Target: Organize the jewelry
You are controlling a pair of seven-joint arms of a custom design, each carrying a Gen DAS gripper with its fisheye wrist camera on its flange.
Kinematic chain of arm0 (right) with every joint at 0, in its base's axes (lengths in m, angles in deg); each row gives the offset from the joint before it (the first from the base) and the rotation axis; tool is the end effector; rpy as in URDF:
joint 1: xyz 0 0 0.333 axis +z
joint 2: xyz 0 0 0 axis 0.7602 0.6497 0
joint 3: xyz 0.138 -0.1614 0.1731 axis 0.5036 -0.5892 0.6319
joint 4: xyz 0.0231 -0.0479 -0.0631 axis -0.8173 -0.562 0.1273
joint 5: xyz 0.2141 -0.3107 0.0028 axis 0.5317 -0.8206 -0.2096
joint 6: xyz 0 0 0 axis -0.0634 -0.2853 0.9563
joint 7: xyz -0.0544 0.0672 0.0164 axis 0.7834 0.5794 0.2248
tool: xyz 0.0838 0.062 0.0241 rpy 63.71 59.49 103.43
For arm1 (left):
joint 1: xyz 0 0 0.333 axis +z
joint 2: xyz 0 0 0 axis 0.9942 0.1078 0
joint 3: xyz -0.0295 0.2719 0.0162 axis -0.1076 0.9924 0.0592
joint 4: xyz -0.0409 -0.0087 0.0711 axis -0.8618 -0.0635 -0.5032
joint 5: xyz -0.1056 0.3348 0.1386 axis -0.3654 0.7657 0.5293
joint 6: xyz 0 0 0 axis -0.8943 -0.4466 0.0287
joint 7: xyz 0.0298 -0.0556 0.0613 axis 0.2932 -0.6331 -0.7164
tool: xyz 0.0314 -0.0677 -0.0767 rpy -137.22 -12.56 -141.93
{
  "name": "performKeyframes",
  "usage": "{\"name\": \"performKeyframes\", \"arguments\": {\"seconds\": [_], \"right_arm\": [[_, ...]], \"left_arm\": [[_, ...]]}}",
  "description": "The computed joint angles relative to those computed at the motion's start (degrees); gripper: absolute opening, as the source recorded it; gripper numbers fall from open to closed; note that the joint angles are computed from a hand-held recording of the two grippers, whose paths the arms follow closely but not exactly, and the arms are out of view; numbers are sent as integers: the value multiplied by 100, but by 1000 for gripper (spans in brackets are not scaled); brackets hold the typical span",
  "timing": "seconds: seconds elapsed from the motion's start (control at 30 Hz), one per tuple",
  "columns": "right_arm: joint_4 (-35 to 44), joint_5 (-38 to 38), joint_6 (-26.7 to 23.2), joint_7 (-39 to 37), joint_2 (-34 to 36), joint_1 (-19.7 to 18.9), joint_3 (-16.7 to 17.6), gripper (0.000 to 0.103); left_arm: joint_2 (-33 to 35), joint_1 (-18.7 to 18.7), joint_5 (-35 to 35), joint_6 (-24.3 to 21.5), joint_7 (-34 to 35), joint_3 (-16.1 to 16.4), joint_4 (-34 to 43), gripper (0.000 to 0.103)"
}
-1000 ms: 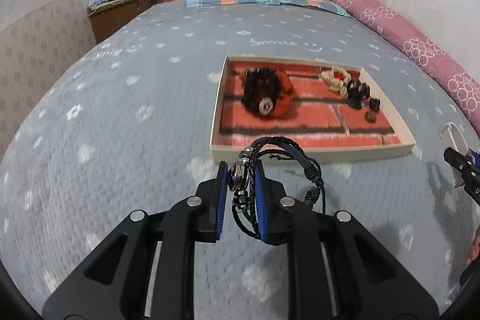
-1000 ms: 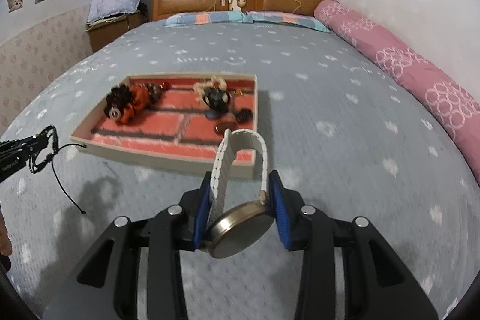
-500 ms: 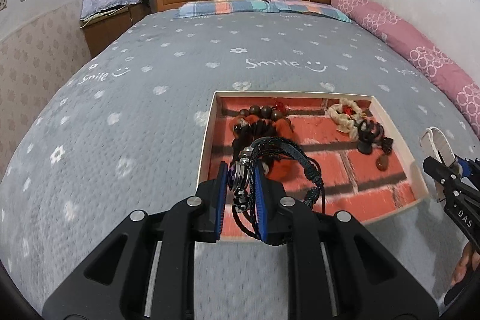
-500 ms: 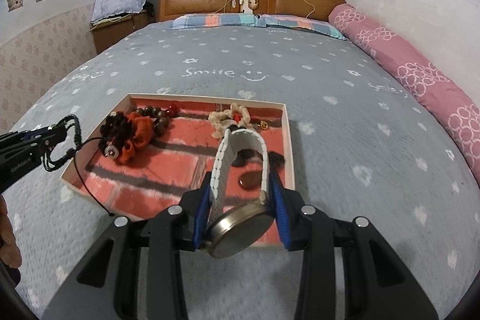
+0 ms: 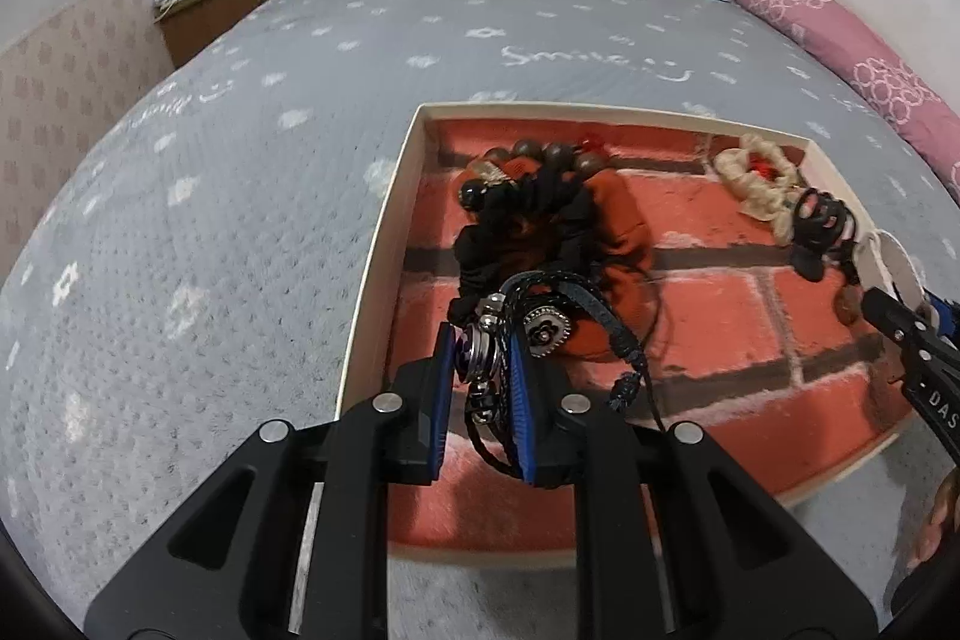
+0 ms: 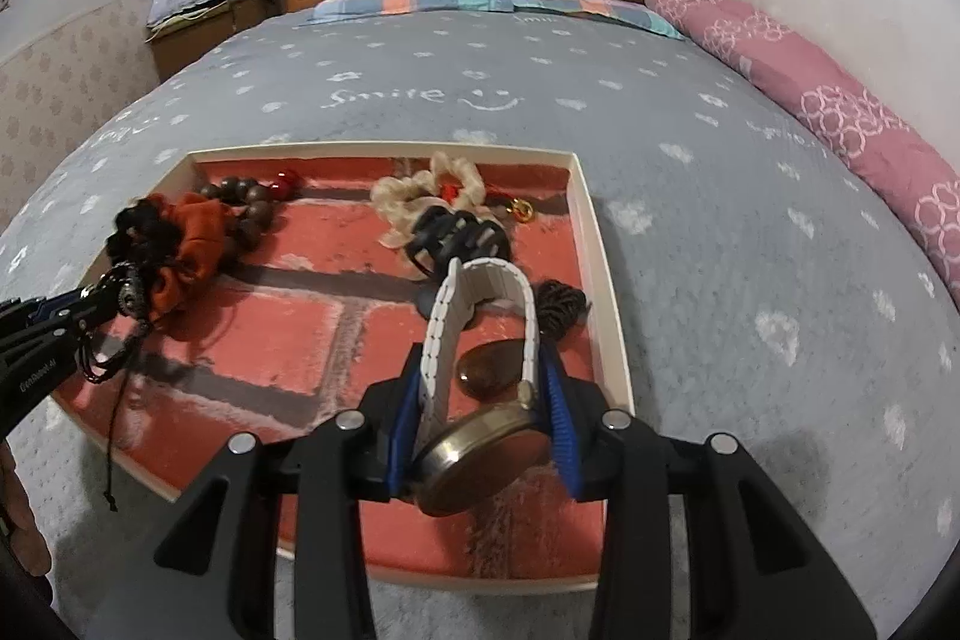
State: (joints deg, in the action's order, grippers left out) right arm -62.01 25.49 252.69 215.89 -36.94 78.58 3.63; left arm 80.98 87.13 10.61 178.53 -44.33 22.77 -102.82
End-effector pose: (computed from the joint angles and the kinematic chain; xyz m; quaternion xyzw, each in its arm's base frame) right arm 0.5430 0.2874 0.3812 -0.7200 0.5774 -0.2495 0.2931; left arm 0.5025 -0.0798 0.3782 -0.7287 0.5915 -0.2043 0.2781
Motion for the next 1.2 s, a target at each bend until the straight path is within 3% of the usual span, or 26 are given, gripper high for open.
{"name": "performKeyframes", "arguments": {"seconds": [0.17, 0.23, 0.3, 0.4, 0.53, 0.6, 0.83, 0.97, 1.2], "right_arm": [[128, 427, 103, -353, 193, -33, 27, 38], [146, 632, 86, -564, 222, -26, 39, 41], [138, 500, 67, -468, 202, 144, -120, 42], [59, -53, 140, -52, 44, 337, -344, 53], [-103, -475, 148, 317, -284, 219, -259, 64], [-212, -630, 114, 472, -498, 106, -166, 73], [-887, -995, 160, 727, -1321, -368, 272, 75], [-1467, -1455, 206, 1148, -2013, -680, 555, 85], [-2710, -1501, 338, 1250, -3555, -1104, 986, 87]], "left_arm": [[161, 8, -15, 92, -15, 43, 67, 19], [143, -6, -21, 55, -12, 50, 56, 28], [46, 10, 167, 32, -168, 33, 12, 55], [-166, 7, 192, 45, -147, 8, -92, 64], [-597, -13, -215, 84, 196, -37, -324, 72], [-930, 30, -261, 57, 183, -123, -485, 90], [-2110, -64, -971, 36, 687, -197, -1223, 98], [-2889, -227, -1432, -66, 1057, -187, -1745, 98], [-4660, -602, -2101, -779, 1450, -290, -2640, 98]]}}
